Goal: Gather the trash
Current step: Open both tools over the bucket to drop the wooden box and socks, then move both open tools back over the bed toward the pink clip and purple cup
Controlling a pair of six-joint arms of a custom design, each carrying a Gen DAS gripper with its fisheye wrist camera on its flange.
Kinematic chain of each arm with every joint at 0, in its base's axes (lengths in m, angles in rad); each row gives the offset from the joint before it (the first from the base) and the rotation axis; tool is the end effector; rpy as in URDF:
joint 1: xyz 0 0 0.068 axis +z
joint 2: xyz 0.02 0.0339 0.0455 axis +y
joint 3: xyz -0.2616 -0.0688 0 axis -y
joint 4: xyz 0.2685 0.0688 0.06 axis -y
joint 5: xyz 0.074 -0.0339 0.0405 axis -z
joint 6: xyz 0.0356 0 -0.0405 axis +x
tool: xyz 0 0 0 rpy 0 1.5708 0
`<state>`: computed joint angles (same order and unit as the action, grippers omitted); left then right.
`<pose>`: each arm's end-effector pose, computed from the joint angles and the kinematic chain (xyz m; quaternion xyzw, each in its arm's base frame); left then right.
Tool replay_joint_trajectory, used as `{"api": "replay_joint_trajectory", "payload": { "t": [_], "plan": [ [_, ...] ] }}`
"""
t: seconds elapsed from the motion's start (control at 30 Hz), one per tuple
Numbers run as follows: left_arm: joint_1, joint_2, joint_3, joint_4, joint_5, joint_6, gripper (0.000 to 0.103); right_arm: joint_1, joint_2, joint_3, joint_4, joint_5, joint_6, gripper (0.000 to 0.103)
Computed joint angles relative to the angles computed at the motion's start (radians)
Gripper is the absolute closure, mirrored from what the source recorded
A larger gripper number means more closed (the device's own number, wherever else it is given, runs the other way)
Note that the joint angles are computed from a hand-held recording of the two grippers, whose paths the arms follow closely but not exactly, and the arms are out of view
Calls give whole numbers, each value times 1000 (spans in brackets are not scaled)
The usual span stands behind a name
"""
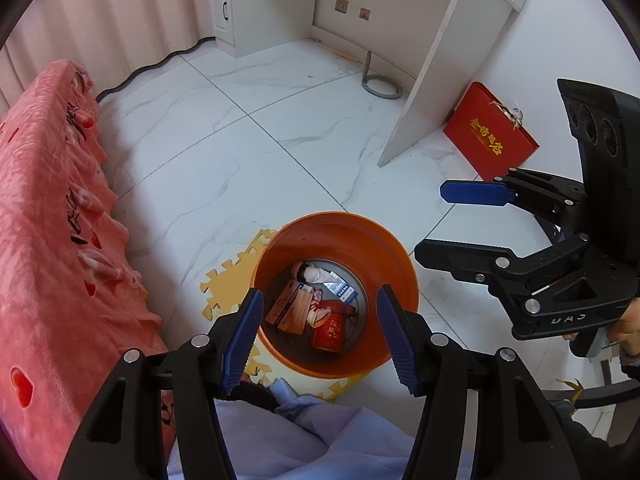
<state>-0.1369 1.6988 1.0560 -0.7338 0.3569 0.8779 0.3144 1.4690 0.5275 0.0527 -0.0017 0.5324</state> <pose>0.3203 -0.0567 0.1547 0.4910 0.8477 -0.1301 0.1529 0.2558 0.0833 0.1069 0.1022 0.9369 0.1381 0.3046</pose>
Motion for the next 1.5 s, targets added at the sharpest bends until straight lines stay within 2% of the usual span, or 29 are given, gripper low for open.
{"api": "replay_joint_trajectory", "payload": {
  "t": [0.13, 0.17, 0.2, 0.23, 0.53, 0.7, 0.97, 1.17, 1.23, 1.27, 1.33, 1.5],
  "plan": [
    [34, -40, -12, -12, 13, 14, 43, 43, -47, 17, -39, 26, 12, 30],
    [49, -58, -17, -18, 20, 18, 40, 60, -60, 24, -50, 34, 17, 30],
    [62, -72, -22, -21, 26, 20, 31, 72, -70, 29, -60, 40, 20, 30],
    [70, -85, -27, -20, 30, 21, 28, 85, -78, 36, -69, 48, 23, 30],
    [273, -206, -35, -110, 119, 133, 27, 267, -81, 175, -161, 132, 36, 30],
    [458, -233, -7, -173, 167, 231, 27, 373, 10, 332, -200, 158, 10, 30],
    [754, -177, 106, -252, 212, 368, 27, 519, 273, 693, -269, 146, -66, 30],
    [958, -60, 239, -292, 220, 447, 27, 608, 526, 1041, -354, 93, -123, 30],
    [1001, -22, 283, -302, 218, 456, 23, 634, 621, 1182, -397, 77, -144, 30],
    [1031, 10, 315, -302, 220, 461, 17, 641, 650, 1226, -408, 70, -145, 30],
    [1073, 71, 371, -301, 216, 455, 16, 656, 734, 1352, -443, 51, -146, 25],
    [1121, 240, 538, -292, 181, 387, 16, 677, 912, 1628, -562, 16, -181, 24]
  ]
}}
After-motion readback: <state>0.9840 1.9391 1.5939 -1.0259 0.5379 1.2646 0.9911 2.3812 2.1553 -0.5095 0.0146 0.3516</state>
